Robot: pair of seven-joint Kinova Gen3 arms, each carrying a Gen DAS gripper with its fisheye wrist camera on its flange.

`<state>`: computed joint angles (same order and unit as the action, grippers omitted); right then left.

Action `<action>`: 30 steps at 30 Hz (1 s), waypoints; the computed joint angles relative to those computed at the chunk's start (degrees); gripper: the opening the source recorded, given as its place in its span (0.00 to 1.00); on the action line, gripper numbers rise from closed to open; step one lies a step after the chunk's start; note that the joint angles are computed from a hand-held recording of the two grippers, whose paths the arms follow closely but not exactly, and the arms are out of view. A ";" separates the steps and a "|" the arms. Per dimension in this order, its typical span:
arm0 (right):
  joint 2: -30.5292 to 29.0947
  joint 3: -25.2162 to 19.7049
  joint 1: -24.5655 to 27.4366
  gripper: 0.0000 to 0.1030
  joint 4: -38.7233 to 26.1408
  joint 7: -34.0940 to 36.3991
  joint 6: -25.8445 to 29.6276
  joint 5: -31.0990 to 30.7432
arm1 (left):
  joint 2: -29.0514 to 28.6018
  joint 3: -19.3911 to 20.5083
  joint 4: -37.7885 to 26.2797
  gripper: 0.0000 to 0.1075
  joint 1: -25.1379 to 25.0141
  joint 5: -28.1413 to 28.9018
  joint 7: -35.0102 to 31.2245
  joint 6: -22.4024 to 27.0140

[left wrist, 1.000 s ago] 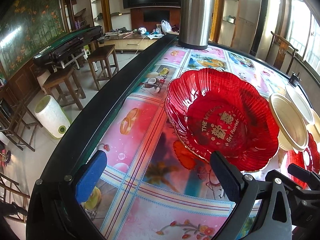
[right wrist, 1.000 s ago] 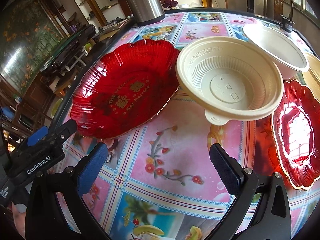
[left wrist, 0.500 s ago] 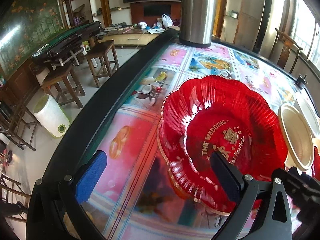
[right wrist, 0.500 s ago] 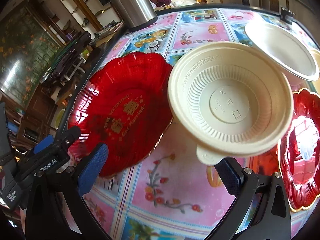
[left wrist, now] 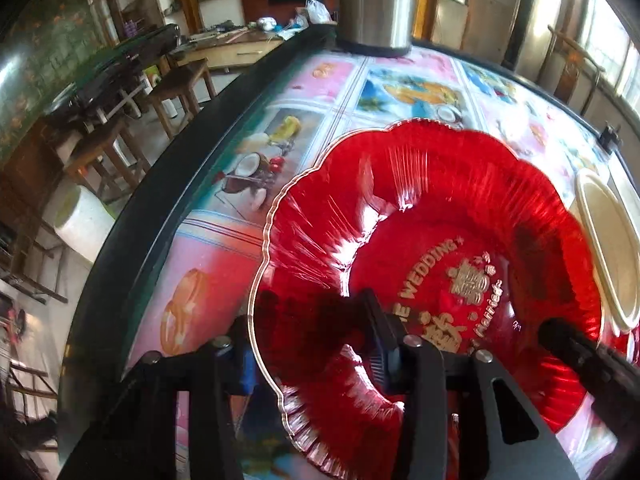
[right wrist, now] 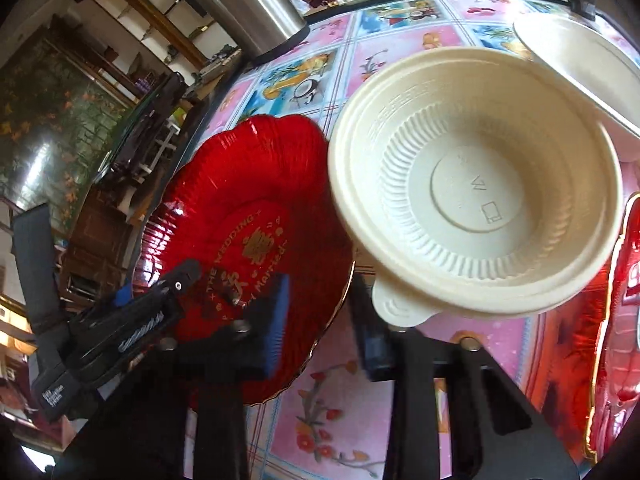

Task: Organize plates and bowls
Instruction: 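Close the left gripper on the red plate rim and lift it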

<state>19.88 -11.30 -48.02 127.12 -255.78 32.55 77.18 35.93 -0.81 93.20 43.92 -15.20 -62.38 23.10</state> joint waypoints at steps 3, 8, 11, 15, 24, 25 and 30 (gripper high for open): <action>2.21 -6.04 3.18 0.25 -2.97 6.85 5.81 -4.01 | -0.14 -1.61 0.27 0.32 1.64 -1.50 1.00 -0.50; 5.77 -14.44 7.53 0.25 -9.07 18.50 16.72 -11.26 | -0.41 -3.85 0.86 0.31 4.29 -3.71 2.64 -1.23; 5.87 -11.36 5.61 0.26 -9.52 20.97 15.90 -12.59 | -0.11 -3.46 0.26 0.31 4.12 -4.16 2.90 -0.56; 1.23 -7.05 5.89 0.27 -4.50 13.30 7.43 -10.34 | -0.12 -2.47 0.12 0.31 3.27 -4.22 2.44 -0.23; 0.59 -9.60 12.73 0.29 -1.72 8.35 3.21 -1.73 | 0.04 -1.52 -0.49 0.33 2.61 -4.05 1.17 0.67; 0.56 -9.55 13.41 0.29 -1.18 7.32 2.08 0.24 | 0.06 -1.72 -0.44 0.33 2.79 -4.19 1.32 0.56; 0.95 -11.68 13.09 0.22 -1.46 9.67 4.49 0.74 | -0.01 -3.91 0.23 0.32 4.22 -5.05 3.16 -0.44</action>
